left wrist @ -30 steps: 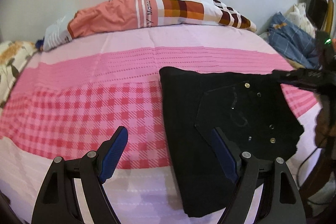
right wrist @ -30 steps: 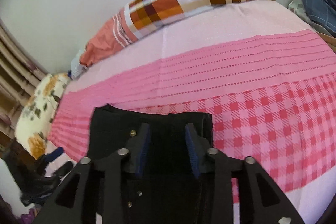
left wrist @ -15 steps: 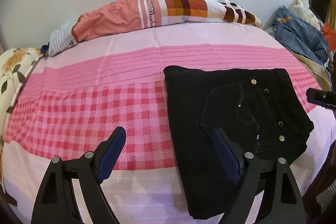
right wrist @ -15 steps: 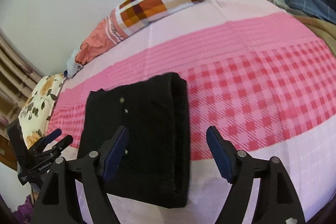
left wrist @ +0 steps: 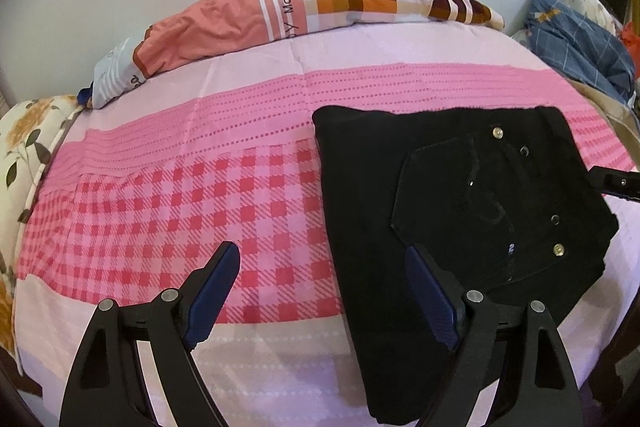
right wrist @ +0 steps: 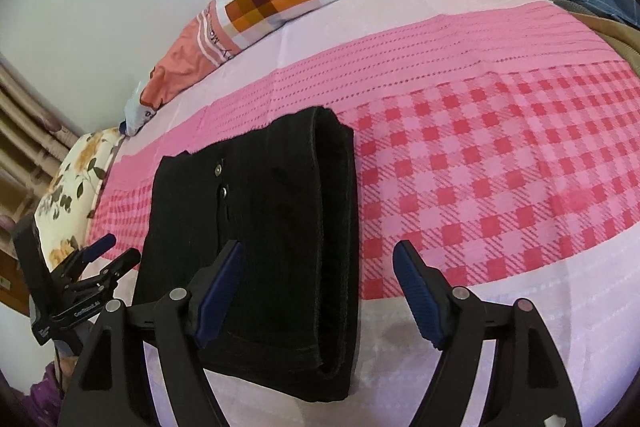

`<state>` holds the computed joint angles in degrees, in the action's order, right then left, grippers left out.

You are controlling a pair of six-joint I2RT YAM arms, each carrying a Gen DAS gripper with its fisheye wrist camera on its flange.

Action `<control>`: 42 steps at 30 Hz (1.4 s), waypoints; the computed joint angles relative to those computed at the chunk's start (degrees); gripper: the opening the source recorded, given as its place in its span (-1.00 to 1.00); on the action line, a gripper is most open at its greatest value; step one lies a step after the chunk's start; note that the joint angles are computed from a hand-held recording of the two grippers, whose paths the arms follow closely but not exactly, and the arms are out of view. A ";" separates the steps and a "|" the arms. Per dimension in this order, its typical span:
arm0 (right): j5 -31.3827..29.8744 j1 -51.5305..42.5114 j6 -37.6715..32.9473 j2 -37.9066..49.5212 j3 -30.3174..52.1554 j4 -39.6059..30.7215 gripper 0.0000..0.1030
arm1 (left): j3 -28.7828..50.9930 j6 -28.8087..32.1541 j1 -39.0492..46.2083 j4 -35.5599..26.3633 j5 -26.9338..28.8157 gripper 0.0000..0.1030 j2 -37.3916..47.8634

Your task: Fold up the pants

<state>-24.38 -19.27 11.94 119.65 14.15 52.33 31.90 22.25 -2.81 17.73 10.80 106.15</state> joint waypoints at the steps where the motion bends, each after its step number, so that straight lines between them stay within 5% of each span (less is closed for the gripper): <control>1: -0.34 0.04 0.04 0.59 0.41 -0.05 0.43 | 0.03 0.02 -0.15 0.24 -0.31 0.64 0.33; 12: -3.72 1.43 -0.80 4.22 5.14 -4.31 0.43 | 3.07 0.50 -0.62 -0.07 -1.12 0.64 5.30; 19: -4.61 3.44 -1.63 6.90 9.16 -6.90 0.44 | 7.91 1.69 0.03 -3.36 3.30 0.67 10.35; 20: -4.52 3.70 -1.77 6.92 9.68 -7.54 0.42 | 9.56 1.91 0.56 -5.31 4.77 0.68 11.53; 22: -3.45 4.50 -2.45 6.30 10.74 -9.84 -0.06 | 17.21 2.55 3.81 -16.04 11.46 0.68 15.53; 23: -4.99 4.25 -2.94 6.36 11.53 -11.35 -0.12 | 19.80 3.25 5.40 -19.58 14.85 0.68 16.73; 24: -6.63 3.99 -2.81 6.31 12.12 -12.46 -0.20 | 21.71 4.84 6.19 -22.80 17.69 0.64 17.34; 26: -7.30 3.95 -3.08 5.65 12.76 -14.10 -0.30 | 22.67 10.10 5.42 -27.14 21.06 -0.06 17.36; 28: -10.75 2.39 -1.92 5.29 13.06 -14.90 -0.41 | 20.46 10.87 4.04 -25.11 20.93 -0.06 15.49; 32: -17.41 0.57 1.52 2.68 12.95 -16.59 -0.46 | 30.30 9.48 10.08 -37.60 32.60 -0.39 21.03; 36: -20.72 5.13 7.72 -3.84 13.20 -17.60 -0.47 | 34.75 11.03 12.81 -43.87 36.23 -0.39 21.93; 42: -20.19 16.46 17.18 -5.83 27.88 -20.59 -0.55 | 43.52 7.87 17.69 -47.13 38.95 -0.39 20.27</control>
<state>-44.57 -2.81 29.12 113.82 42.03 31.73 75.42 30.12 14.88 -29.40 49.75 126.42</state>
